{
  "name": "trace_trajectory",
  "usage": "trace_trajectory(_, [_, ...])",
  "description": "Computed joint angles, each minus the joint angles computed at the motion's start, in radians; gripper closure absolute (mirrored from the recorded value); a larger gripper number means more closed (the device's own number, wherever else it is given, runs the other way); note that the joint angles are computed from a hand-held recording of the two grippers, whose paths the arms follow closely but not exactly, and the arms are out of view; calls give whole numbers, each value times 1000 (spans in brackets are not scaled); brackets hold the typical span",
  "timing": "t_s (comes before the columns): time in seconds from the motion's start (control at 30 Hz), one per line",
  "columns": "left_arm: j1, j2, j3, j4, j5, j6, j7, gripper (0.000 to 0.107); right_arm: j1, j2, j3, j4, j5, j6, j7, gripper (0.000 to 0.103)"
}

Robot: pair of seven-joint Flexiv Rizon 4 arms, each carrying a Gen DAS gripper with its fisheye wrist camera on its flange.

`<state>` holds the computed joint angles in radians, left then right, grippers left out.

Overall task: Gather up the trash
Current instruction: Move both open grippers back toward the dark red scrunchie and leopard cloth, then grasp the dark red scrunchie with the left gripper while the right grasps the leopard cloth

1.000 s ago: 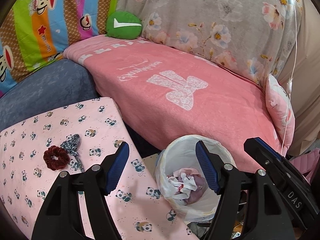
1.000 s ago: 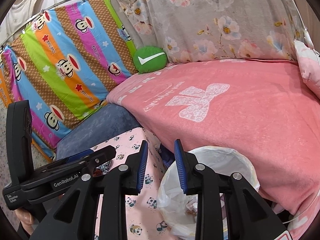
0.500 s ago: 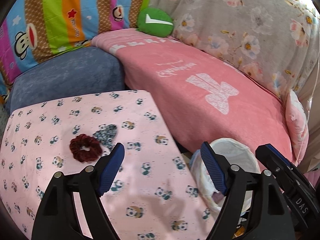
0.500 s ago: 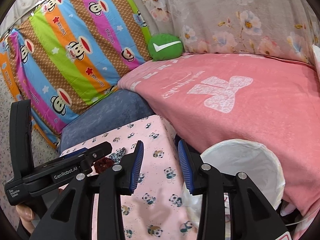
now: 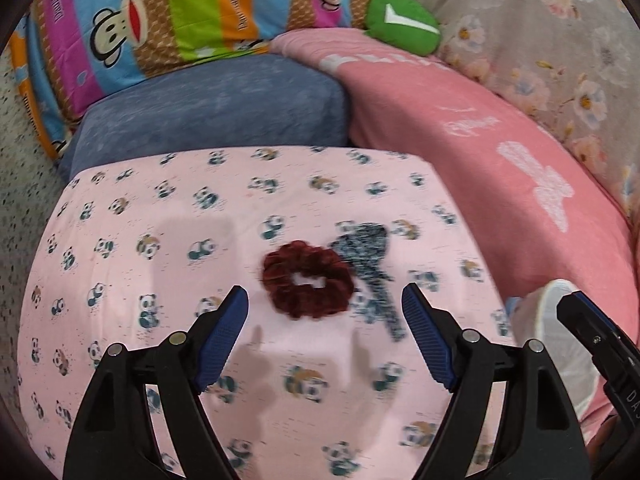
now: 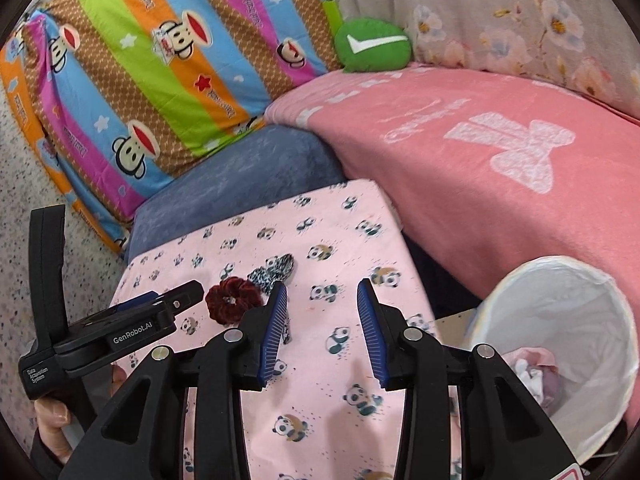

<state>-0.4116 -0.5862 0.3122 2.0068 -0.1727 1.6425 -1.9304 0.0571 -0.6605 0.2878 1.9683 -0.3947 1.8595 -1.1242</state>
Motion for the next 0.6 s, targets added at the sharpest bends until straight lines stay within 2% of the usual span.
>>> trace_trajectory(0.1, [44,-18,-20,-7,-1,-14,14,31,8,-55,23,-63,-15,-54,7,65])
trace_trajectory(0.2, [119,-37,-80,-12,-6,-15,38,31,32,-103,29,-126,-13,-105,-5,65])
trace_trajectory(0.5, [250,-101,-200,-61,-28,-24,107,32,99,-238,47,-316,41,-240,-79,65])
trace_trajectory(0.6, [303,-109,-260,-57,-35,-7,138,40,110,-273,60,-372,67,-284,-110,65])
